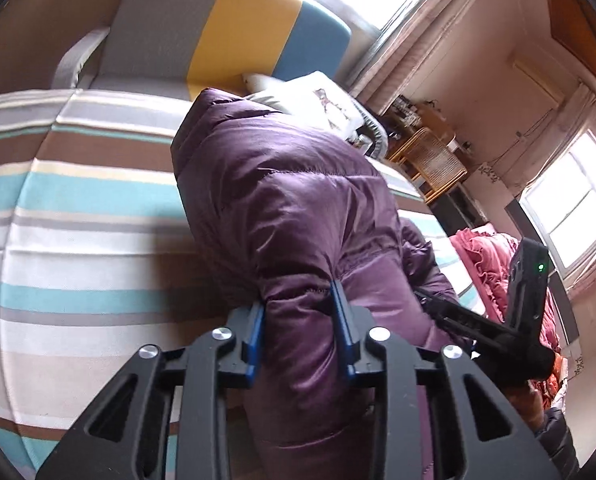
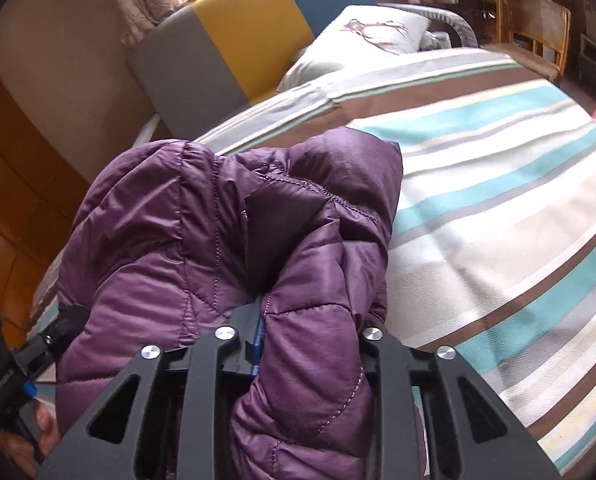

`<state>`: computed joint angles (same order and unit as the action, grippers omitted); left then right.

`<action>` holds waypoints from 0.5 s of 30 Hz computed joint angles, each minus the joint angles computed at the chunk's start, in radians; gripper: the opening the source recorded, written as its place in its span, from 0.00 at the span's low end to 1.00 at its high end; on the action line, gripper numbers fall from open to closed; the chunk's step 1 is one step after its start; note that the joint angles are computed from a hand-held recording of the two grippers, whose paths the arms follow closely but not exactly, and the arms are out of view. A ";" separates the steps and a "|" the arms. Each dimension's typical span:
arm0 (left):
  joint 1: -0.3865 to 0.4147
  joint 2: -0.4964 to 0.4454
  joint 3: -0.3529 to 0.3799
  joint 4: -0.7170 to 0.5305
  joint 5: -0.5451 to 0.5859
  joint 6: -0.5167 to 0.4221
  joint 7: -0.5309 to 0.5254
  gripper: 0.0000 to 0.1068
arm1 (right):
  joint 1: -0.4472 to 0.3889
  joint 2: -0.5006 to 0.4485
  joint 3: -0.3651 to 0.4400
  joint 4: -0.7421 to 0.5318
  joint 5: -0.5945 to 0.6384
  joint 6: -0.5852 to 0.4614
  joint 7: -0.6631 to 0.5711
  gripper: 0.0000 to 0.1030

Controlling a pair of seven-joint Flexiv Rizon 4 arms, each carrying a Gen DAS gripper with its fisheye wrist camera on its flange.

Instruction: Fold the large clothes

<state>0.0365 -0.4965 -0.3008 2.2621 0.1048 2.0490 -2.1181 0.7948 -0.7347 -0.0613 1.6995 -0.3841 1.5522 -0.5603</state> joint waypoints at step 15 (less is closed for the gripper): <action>-0.057 0.353 0.274 0.358 -0.067 0.124 -0.001 0.24 | 0.041 -0.140 0.227 -0.328 -0.025 -0.099 -0.153 0.18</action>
<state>-0.0201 -0.1437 -0.0268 2.6202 0.0377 2.1733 -2.1190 0.8363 -0.8749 0.1653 1.3717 -0.4089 1.4534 -0.7137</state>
